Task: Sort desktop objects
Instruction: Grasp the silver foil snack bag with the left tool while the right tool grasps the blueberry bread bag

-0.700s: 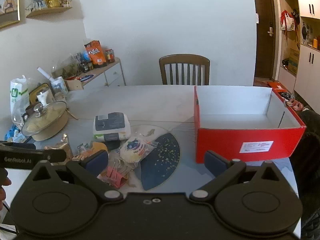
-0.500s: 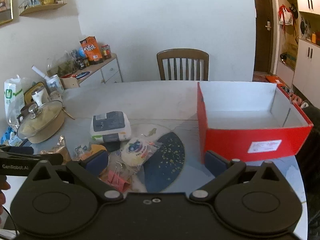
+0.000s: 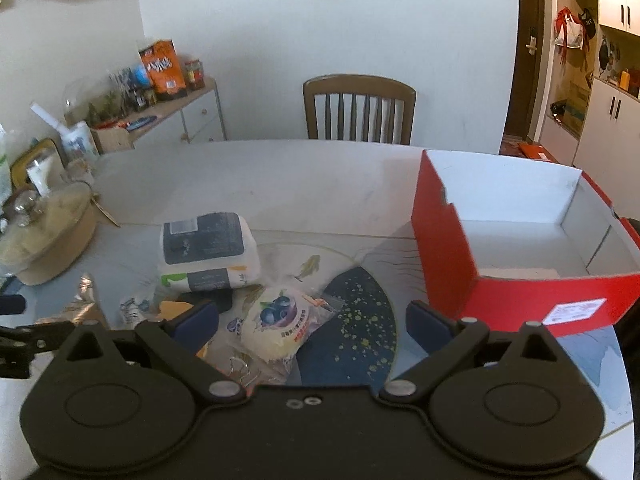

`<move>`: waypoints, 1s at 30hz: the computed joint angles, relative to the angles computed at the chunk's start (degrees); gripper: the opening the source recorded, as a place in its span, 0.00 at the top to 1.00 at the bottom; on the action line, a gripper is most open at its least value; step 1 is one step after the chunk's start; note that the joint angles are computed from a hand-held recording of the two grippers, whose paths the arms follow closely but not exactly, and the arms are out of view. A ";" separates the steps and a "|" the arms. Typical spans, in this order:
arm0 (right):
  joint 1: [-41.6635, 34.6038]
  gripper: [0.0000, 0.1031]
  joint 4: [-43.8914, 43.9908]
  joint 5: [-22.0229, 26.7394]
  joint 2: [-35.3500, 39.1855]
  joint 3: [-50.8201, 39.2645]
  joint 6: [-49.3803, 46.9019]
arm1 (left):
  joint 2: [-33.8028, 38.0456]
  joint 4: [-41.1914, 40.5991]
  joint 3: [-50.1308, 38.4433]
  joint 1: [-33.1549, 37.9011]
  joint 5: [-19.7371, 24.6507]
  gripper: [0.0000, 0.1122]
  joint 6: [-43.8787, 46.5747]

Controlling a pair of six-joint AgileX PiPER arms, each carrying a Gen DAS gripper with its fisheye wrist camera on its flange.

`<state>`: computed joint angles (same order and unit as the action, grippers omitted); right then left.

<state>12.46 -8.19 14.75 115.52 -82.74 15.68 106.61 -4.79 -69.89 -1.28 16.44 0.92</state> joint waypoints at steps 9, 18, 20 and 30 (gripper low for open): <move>2.40 0.05 -5.98 9.40 10.36 -15.24 9.07 | 5.42 -17.39 -4.46 4.52 3.13 0.10 19.53; 3.47 0.08 -3.85 20.36 20.15 -29.84 11.30 | 9.20 -22.47 -8.46 7.29 7.65 0.15 25.17; 3.54 0.09 -3.62 22.23 21.62 -32.22 11.62 | 10.08 -24.30 -9.37 8.05 8.96 0.26 26.61; 3.97 0.20 -0.97 29.86 26.66 -41.02 11.22 | 13.17 -29.55 -12.87 9.93 13.88 0.55 29.87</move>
